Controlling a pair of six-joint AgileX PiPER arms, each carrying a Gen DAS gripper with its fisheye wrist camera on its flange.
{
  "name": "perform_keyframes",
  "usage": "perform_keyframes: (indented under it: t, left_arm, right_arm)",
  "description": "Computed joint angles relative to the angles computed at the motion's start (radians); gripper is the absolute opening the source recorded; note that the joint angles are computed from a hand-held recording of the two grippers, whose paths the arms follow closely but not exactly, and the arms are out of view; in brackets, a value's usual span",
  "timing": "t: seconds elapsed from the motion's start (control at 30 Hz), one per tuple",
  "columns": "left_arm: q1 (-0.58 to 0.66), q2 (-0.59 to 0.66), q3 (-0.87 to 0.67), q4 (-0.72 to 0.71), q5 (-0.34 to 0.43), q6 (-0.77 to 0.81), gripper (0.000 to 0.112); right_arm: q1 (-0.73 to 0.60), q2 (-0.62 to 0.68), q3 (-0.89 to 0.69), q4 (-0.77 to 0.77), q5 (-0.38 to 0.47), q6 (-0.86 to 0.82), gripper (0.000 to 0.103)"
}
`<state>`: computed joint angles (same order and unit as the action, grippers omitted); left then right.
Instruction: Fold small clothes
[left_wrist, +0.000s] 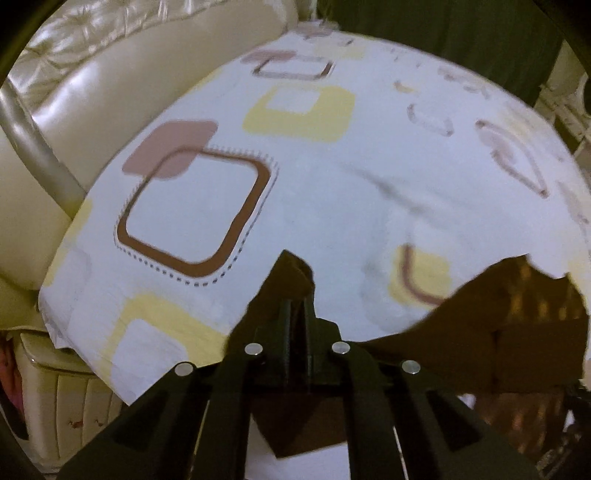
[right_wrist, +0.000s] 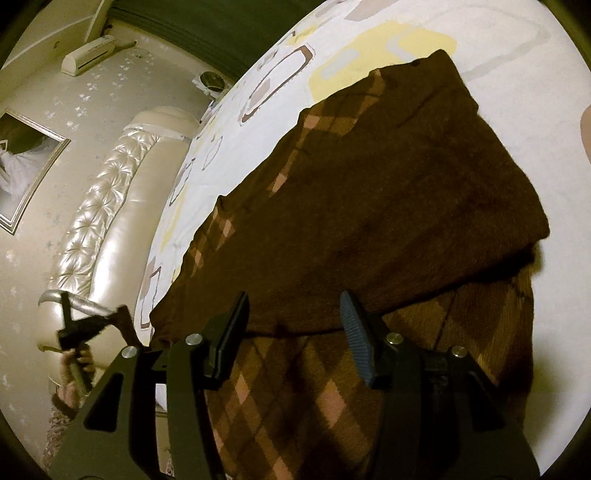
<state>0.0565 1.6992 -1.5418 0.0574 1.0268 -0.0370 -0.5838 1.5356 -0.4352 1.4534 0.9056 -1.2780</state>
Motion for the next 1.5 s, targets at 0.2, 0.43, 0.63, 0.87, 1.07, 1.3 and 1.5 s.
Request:
perform_keyframes:
  t: [0.2,0.43,0.63,0.87,1.07,1.3,1.5]
  left_arm:
    - [-0.194,-0.126,-0.080,-0.014,0.078,-0.064,0.002]
    - [-0.522,-0.072,-0.293,0.029,0.156,-0.210,0.002]
    - [-0.771,0.122,-0.487,0.096,0.181,-0.314,0.002]
    - [-0.954,0.405,-0.644,0.131,0.183,-0.406,0.002]
    - [-1.024,0.556,-0.688,0.124,0.161,-0.461,0.002]
    - [-1.053,0.578,-0.597,0.125,0.076,-0.490,0.002]
    - [-1.030,0.374,-0.288,0.105,-0.132,-0.530,0.017]
  right_arm:
    - [-0.053,-0.056,0.013,-0.065,0.037,0.038,0.056]
    - [-0.185,-0.130,0.048,-0.172,0.118,0.063,0.056]
    - [-0.325,-0.116,0.054,-0.241,0.193,0.029,0.056]
    - [-0.403,-0.064,0.040,-0.256,0.227,0.001,0.056]
    - [-0.427,-0.020,0.032,-0.250,0.237,-0.012,0.056]
    - [-0.435,0.000,0.023,-0.243,0.241,-0.020,0.056]
    - [-0.440,-0.016,0.019,-0.252,0.255,-0.001,0.056]
